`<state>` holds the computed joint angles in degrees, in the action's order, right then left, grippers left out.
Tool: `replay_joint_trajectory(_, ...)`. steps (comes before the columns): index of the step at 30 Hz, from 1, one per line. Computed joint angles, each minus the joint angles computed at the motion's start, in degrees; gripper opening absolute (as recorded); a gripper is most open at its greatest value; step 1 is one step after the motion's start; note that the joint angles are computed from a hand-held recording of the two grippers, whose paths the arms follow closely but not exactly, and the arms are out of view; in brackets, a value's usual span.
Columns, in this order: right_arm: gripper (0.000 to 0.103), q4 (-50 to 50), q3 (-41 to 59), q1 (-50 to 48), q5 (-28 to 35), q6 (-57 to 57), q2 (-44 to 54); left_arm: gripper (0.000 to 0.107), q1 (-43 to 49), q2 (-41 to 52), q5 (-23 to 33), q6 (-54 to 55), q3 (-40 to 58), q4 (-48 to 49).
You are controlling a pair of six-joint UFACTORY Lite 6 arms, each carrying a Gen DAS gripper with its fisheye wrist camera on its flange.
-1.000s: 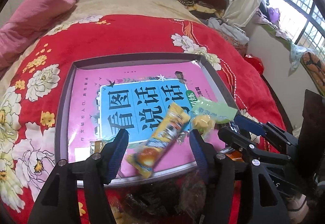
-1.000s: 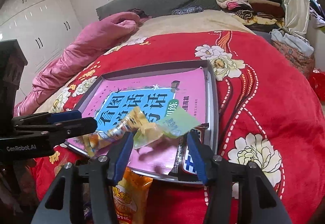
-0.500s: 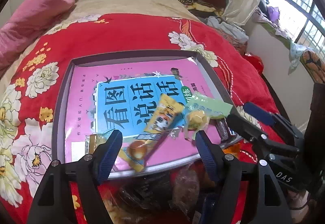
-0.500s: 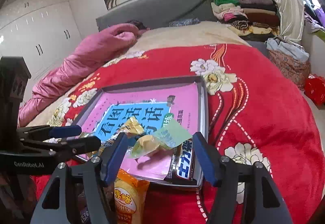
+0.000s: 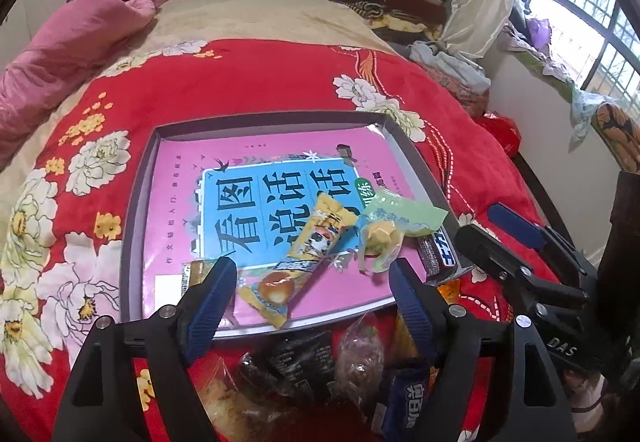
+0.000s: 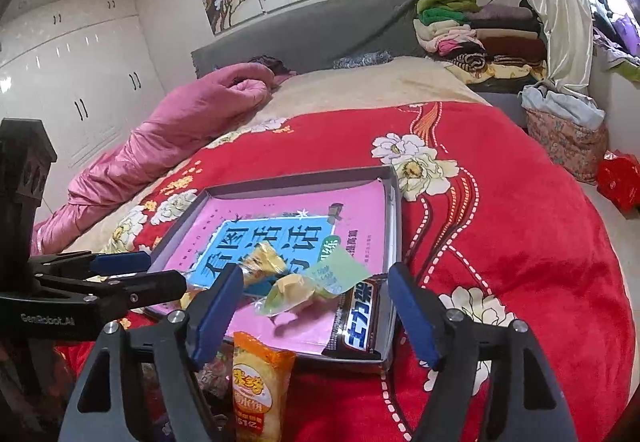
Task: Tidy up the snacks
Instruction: 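Withdraw both open tools from the tray back toward the snack pile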
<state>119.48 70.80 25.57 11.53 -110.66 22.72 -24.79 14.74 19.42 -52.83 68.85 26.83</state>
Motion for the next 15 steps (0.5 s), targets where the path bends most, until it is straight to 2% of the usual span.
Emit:
replay_joint_trajectory(5,0.081,8.16,-4.02,0.08,3.16,-9.02,-3.79,0.08,0.2,-1.97,-0.98,3.33,-1.65,-4.61)
replay_joint_trajectory(7,0.081,12.36,-5.17,0.45,3.34,-13.18,-4.99,0.08,-0.43,-2.33,-0.48,2.34,-1.85,-3.42)
replay_joint_trajectory(10,0.082,15.78,-6.37,0.53,3.42,-16.06,-6.32,0.08,-1.25,-3.35,0.21,-0.18,-2.46,-0.8)
replay_joint_trajectory(15,0.085,15.77,-8.29,-0.43,4.69,-14.92,-8.21,0.08,-1.65,-5.08,0.56,-1.57,-3.68,0.49)
